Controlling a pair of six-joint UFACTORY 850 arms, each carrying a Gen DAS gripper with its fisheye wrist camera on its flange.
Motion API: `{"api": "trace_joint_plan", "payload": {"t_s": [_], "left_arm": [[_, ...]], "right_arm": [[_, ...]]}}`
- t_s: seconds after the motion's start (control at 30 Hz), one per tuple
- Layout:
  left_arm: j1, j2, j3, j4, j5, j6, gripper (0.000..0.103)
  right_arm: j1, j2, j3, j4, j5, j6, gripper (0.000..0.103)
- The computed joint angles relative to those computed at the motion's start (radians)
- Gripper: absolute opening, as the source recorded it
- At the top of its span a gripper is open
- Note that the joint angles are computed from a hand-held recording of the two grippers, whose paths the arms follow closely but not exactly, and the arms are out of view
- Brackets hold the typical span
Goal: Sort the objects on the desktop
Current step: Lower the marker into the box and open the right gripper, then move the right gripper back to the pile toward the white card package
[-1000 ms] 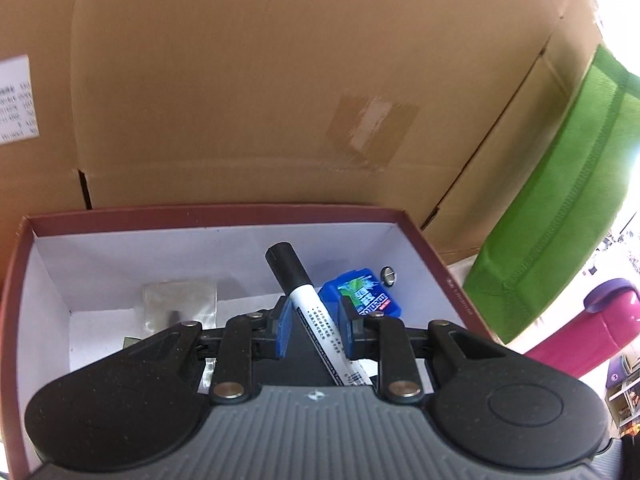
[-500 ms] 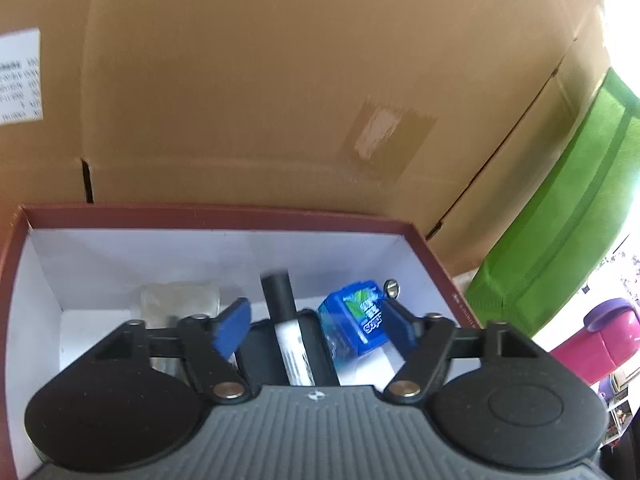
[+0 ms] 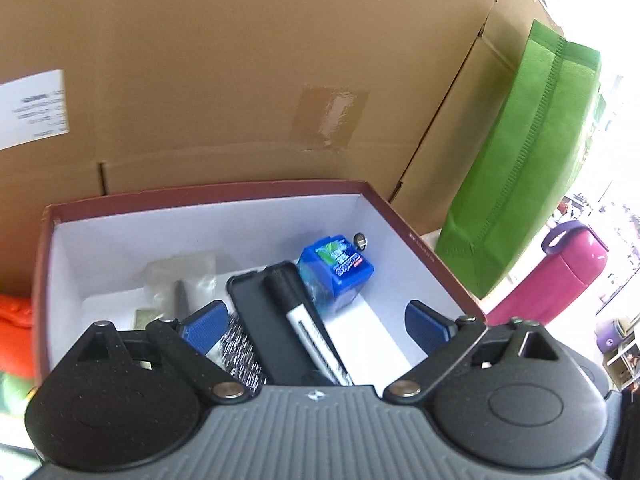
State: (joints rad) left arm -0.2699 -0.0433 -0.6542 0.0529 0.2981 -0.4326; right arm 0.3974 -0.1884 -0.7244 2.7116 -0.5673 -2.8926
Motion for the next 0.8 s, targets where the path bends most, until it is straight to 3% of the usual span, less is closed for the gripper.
{"api": "trace_joint_plan", "payload": {"t_s": [0.1,0.2,0.4,0.53,0.8], "left_arm": [[-0.005,0.064,0.031,0.04,-0.025,-0.058,0.098],[-0.018,0.101,0.07,0.071,0.01,-0.092,0.098],[-0.091,0.199,0.171,-0.22,0.058,0.193,0.098],[-0.124,0.28,0.263,-0.309,0.13,0.247,0.098],[-0.208,0.457,0.417,-0.61,0.186,0.472,0.098]], "right_arm": [[0.008,0.051,0.055,0.021,-0.028,-0.018,0.081],[0.016,0.108,0.113,0.04,-0.06,-0.031,0.082],[0.041,0.225,0.235,0.072,-0.148,-0.034,0.087],[0.044,0.273,0.291,0.051,-0.176,-0.06,0.088],[0.105,0.331,0.331,0.025,-0.157,-0.057,0.088]]}}
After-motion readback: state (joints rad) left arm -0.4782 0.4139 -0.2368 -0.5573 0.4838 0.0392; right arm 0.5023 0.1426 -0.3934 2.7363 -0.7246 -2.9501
